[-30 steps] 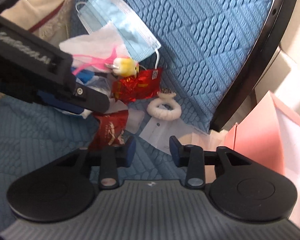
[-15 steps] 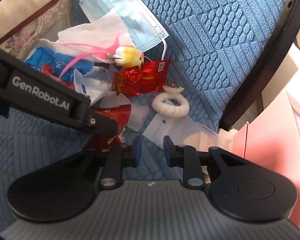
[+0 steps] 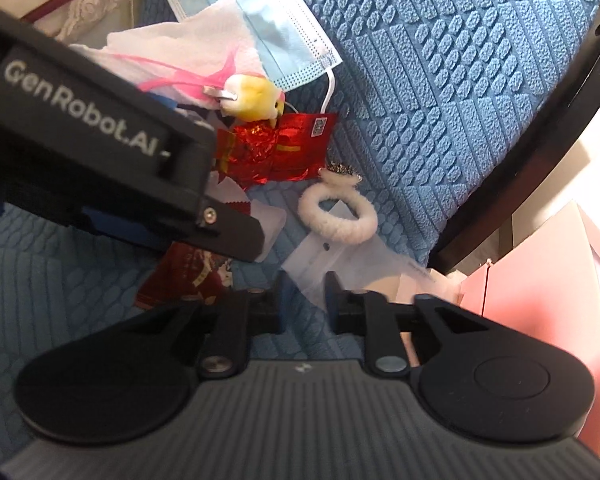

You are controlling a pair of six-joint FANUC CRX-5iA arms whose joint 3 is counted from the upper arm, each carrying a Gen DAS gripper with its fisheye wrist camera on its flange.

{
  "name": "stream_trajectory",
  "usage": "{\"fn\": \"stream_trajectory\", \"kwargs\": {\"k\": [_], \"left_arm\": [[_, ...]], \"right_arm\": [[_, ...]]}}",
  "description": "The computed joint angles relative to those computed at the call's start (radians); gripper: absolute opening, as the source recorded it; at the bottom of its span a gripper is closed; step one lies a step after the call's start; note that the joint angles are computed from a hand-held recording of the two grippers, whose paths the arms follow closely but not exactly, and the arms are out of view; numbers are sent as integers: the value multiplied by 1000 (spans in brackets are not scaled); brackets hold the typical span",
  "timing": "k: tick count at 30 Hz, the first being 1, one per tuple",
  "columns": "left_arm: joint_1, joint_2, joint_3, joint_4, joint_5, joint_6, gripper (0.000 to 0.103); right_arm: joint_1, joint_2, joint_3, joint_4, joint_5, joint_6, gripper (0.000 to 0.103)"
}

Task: Organize soft objects
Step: 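Close the left tool on the red wrapper while the right tool approaches the pouch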

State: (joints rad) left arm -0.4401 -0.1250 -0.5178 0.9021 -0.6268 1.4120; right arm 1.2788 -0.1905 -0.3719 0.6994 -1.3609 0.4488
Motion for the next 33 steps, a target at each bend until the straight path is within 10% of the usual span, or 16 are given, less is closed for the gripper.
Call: {"fn": "stream_trajectory", "kwargs": {"k": [8, 33], "left_arm": [[8, 14, 51, -129, -33, 105, 27], [61, -193, -97, -105, -47, 128, 25]], "right_arm": [[13, 13, 10, 8, -26, 6, 5], [208, -95, 26, 87, -49, -253, 3]]}}
